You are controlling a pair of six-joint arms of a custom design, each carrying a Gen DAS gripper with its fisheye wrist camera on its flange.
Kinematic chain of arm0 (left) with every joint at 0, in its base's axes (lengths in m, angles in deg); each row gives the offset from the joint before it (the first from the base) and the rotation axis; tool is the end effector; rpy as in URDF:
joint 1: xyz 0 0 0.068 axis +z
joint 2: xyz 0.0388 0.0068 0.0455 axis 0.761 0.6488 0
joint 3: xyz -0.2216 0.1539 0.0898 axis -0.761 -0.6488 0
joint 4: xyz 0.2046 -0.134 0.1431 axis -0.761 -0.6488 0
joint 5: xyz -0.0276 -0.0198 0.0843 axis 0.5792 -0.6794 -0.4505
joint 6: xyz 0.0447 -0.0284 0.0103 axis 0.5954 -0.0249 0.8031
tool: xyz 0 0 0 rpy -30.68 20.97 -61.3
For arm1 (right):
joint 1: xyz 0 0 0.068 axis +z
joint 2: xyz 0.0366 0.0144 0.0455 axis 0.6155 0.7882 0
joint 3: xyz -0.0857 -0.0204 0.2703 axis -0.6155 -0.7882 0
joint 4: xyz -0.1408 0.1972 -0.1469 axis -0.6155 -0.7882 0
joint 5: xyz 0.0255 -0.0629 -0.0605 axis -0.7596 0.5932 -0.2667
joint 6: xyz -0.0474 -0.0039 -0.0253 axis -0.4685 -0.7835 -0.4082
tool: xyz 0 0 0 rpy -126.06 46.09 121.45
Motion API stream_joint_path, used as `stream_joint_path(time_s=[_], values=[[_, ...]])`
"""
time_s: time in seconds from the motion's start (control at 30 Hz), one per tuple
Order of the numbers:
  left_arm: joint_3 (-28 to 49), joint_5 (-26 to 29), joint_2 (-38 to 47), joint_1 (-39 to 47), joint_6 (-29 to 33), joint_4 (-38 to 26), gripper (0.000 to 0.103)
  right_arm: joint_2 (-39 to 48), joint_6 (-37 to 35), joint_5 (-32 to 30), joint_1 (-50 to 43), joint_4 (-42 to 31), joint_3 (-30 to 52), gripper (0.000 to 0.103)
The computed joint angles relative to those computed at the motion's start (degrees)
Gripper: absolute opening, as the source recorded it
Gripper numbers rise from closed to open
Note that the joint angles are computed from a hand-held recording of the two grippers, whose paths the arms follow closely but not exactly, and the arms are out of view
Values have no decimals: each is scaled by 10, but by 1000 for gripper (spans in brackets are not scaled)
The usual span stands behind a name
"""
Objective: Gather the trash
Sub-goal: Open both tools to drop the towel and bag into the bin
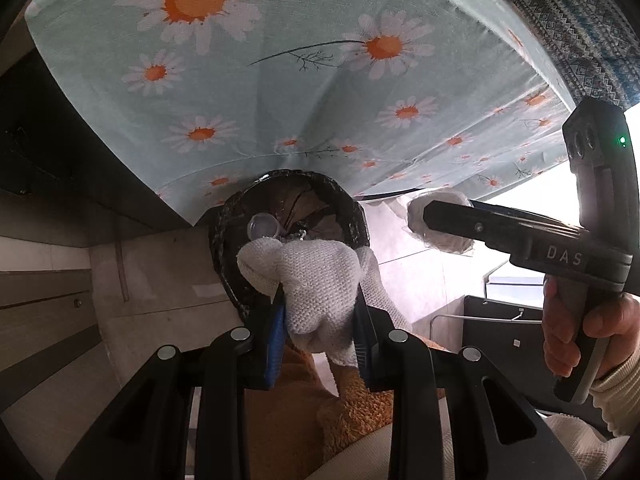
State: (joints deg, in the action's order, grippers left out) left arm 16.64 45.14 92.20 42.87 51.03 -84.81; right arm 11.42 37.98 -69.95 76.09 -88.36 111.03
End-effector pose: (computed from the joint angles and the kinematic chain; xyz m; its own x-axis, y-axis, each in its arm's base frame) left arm 0.3000 -0.0468 0.0724 -0.7244 0.6809 -0.1080 0.6717 0.6619 -0.3326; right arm 0.1968 0.1582 0.0871 -0.8220 0.5666 -0.0561 0.4848 0.7482 0.4530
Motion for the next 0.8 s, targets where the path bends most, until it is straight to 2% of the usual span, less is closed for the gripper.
stream_joint_path(time_s=[0.3, 0.33, 0.37, 0.4, 0.43, 0.57, 0.8], values=[[22, 17, 8, -18, -13, -23, 30, -29, 0, 35, 2, -10, 11, 60], [26, 17, 12, -19, -15, -26, 38, -33, -4, 38, 0, -13, 12, 61], [28, 14, 14, -19, -18, -25, 43, -41, -6, 45, -1, -14, 12, 66], [30, 11, 17, -18, -22, -22, 54, -47, -6, 49, -2, -16, 12, 72], [34, 10, 22, -18, -26, -24, 62, -52, -5, 51, -4, -14, 10, 73], [51, 3, 40, -17, -44, -30, 63, -62, -7, 44, -19, -12, 5, 75], [60, -2, 37, -19, -39, -38, 63, -78, 2, 39, -27, -13, -8, 75]])
